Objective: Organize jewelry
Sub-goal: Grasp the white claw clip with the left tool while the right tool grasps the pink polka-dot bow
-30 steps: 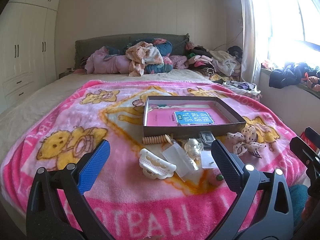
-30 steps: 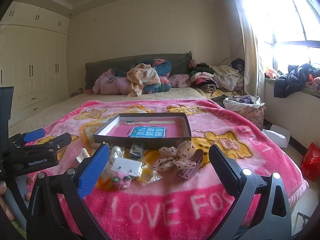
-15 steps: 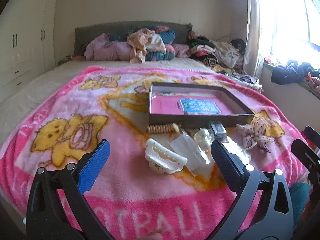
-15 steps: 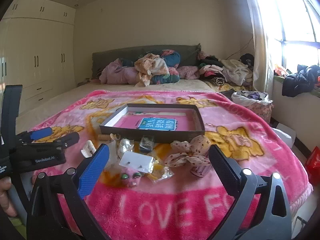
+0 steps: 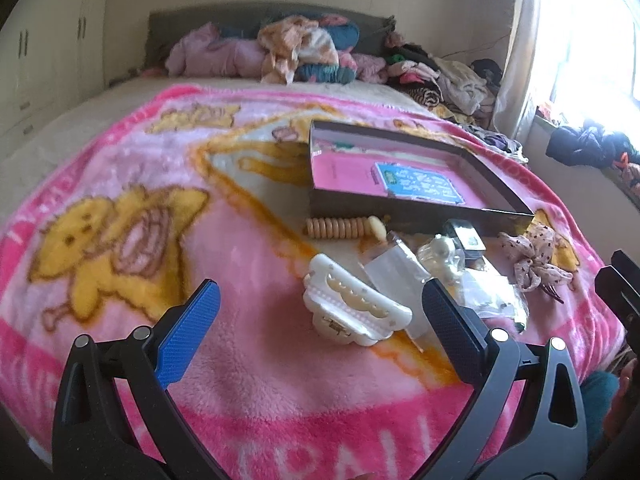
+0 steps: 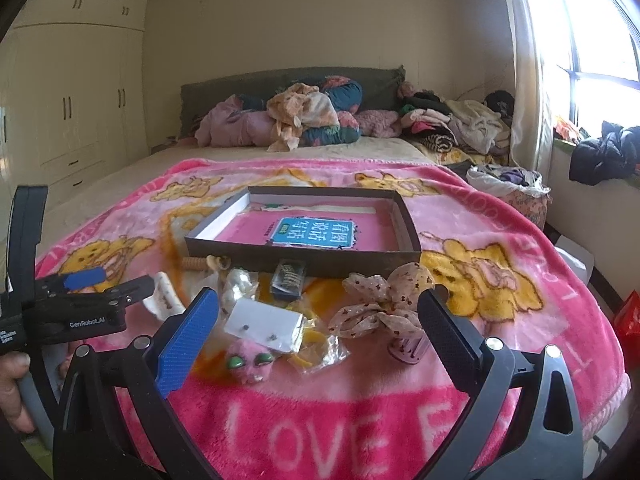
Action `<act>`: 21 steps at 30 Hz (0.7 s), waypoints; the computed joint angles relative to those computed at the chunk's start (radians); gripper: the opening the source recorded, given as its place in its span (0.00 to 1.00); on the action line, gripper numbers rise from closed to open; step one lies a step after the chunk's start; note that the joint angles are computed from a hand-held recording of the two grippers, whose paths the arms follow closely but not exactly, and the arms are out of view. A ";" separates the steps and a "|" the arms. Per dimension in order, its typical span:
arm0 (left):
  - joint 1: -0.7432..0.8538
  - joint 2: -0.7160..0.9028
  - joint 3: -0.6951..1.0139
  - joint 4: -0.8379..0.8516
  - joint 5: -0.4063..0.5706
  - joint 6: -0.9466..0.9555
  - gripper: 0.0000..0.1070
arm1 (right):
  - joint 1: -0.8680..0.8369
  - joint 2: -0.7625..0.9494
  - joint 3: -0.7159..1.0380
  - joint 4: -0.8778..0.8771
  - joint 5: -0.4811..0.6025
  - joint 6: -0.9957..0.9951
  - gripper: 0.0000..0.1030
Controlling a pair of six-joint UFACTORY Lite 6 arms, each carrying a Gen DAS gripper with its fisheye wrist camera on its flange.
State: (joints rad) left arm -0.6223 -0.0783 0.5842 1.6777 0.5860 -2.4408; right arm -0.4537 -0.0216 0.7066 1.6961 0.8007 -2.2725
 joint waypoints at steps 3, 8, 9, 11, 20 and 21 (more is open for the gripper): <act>0.067 0.032 0.008 0.054 -0.081 -0.048 0.86 | 0.023 0.043 0.040 0.020 -0.037 0.001 0.94; 0.160 0.104 0.032 0.214 -0.210 -0.212 0.86 | 0.049 0.118 0.107 0.051 -0.078 0.002 0.94; 0.170 0.112 0.035 0.253 -0.225 -0.251 0.86 | 0.052 0.128 0.117 0.054 -0.085 0.003 0.94; 0.174 0.134 0.049 0.297 -0.225 -0.294 0.86 | 0.059 0.157 0.142 0.065 -0.100 -0.002 0.94; 0.173 0.220 0.128 0.361 -0.259 -0.322 0.66 | 0.084 0.318 0.300 0.058 -0.213 0.068 0.94; 0.173 0.220 0.128 0.391 -0.260 -0.345 0.60 | 0.090 0.350 0.336 0.041 -0.238 0.098 0.94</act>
State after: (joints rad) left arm -0.4497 0.1416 0.7119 2.0685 0.3263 -2.7859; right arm -0.3637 0.3286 1.0424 1.7366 0.5627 -2.1746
